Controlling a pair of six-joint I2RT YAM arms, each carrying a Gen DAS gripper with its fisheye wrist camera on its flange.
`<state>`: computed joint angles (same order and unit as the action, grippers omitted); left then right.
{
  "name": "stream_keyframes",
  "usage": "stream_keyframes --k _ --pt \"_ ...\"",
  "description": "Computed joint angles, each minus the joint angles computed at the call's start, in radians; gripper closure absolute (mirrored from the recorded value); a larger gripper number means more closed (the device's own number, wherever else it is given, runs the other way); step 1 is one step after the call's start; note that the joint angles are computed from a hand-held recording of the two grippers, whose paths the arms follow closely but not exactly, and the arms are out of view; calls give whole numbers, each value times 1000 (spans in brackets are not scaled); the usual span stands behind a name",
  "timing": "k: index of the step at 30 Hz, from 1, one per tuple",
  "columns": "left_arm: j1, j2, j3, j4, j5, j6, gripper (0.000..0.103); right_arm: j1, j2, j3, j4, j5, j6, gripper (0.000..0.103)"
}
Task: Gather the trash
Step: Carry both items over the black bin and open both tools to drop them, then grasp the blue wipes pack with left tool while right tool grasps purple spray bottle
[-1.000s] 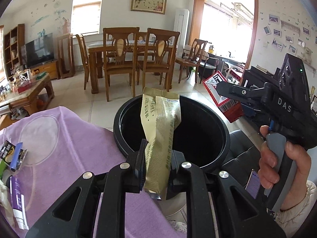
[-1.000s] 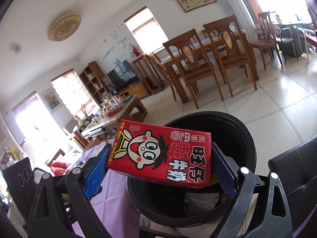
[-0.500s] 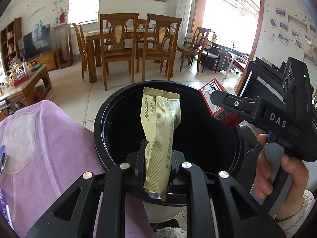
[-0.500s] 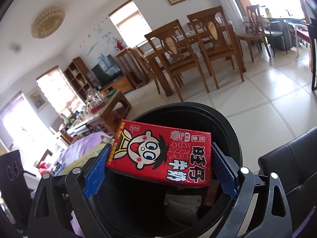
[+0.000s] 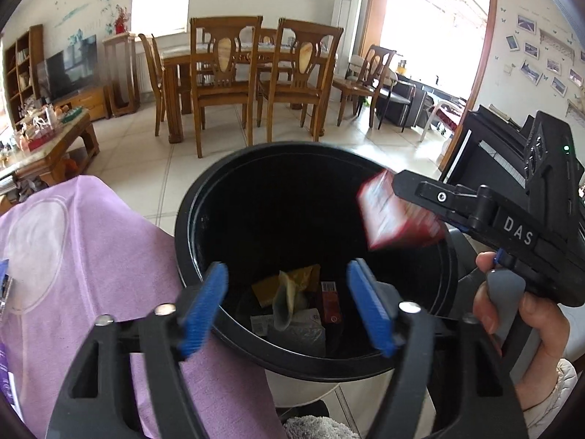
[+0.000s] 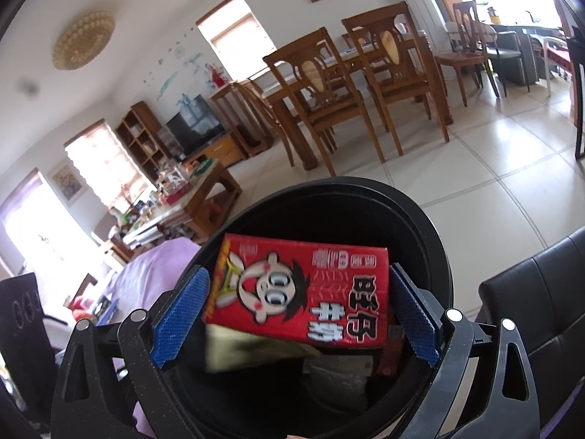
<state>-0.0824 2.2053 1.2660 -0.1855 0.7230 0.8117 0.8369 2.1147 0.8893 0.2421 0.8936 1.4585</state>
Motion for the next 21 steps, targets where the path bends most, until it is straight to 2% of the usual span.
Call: stream_keyframes --k 3,7,13,17,21 --pt "16 -16 -3 -19 16 22 23 12 -6 15 -46 9 24 5" --pt "51 -32 -4 -45 45 46 23 26 -9 52 -101 10 37 5" --pt "146 -15 67 -123 91 77 13 49 25 192 -208 10 2 5" --pt "237 60 217 -227 124 91 13 51 84 351 -270 -11 -81 5" --pt "335 181 453 -349 150 66 13 51 191 576 -331 -45 -201 6"
